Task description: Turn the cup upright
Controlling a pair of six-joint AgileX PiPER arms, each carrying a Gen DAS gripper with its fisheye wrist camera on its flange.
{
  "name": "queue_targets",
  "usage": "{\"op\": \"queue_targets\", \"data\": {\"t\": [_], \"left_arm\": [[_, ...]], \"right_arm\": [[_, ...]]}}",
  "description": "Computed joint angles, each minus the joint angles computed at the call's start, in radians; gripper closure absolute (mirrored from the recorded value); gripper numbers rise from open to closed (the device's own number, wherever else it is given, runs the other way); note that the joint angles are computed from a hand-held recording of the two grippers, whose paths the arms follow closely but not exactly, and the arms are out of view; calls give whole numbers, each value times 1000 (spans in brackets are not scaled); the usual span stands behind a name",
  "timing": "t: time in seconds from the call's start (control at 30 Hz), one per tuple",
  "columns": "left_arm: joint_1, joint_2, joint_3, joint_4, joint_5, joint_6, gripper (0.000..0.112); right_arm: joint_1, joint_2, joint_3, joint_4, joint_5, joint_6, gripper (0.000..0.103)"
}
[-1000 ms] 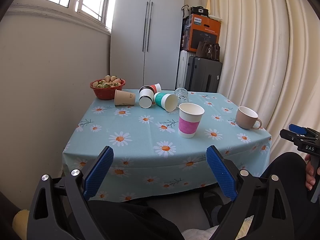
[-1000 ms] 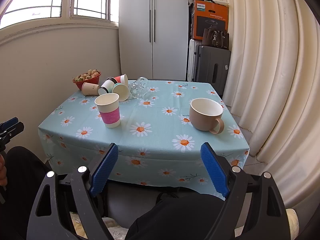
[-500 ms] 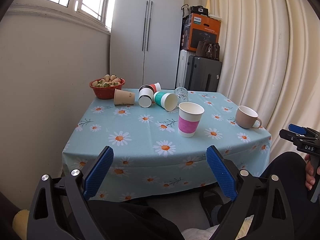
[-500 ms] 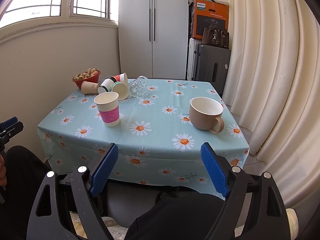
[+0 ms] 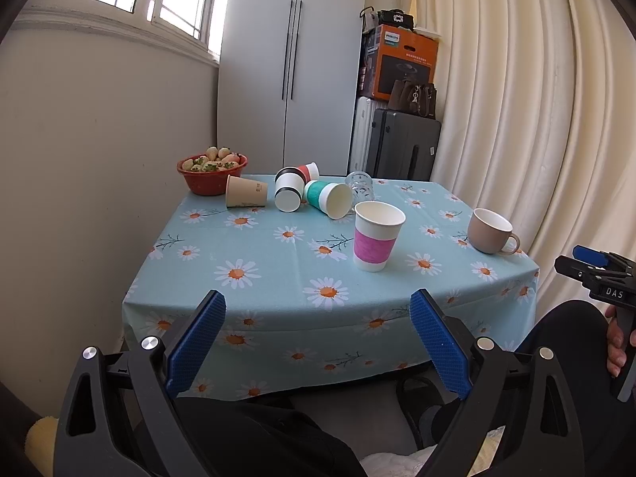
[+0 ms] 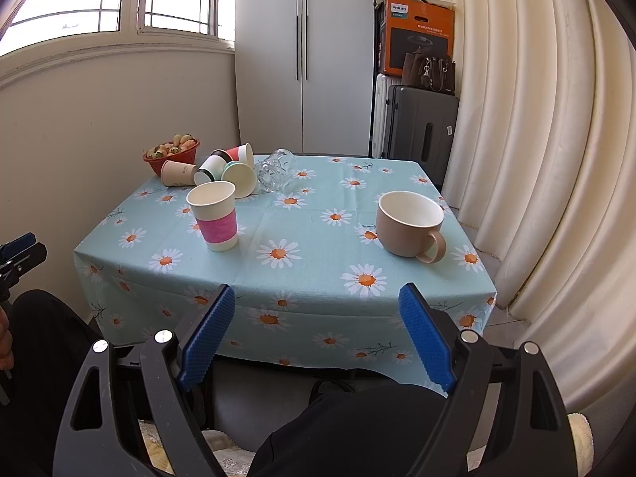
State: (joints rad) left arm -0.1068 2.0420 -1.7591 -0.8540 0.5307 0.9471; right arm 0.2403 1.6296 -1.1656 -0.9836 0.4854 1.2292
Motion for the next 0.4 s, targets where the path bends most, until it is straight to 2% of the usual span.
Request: {"op": "queue_targets", "data": {"t": [0.4], "left_arm": [[-4,1,-2,12,1,-16,21]], "right_arm": [[0,2,-4,3,3,-7,20]]}}
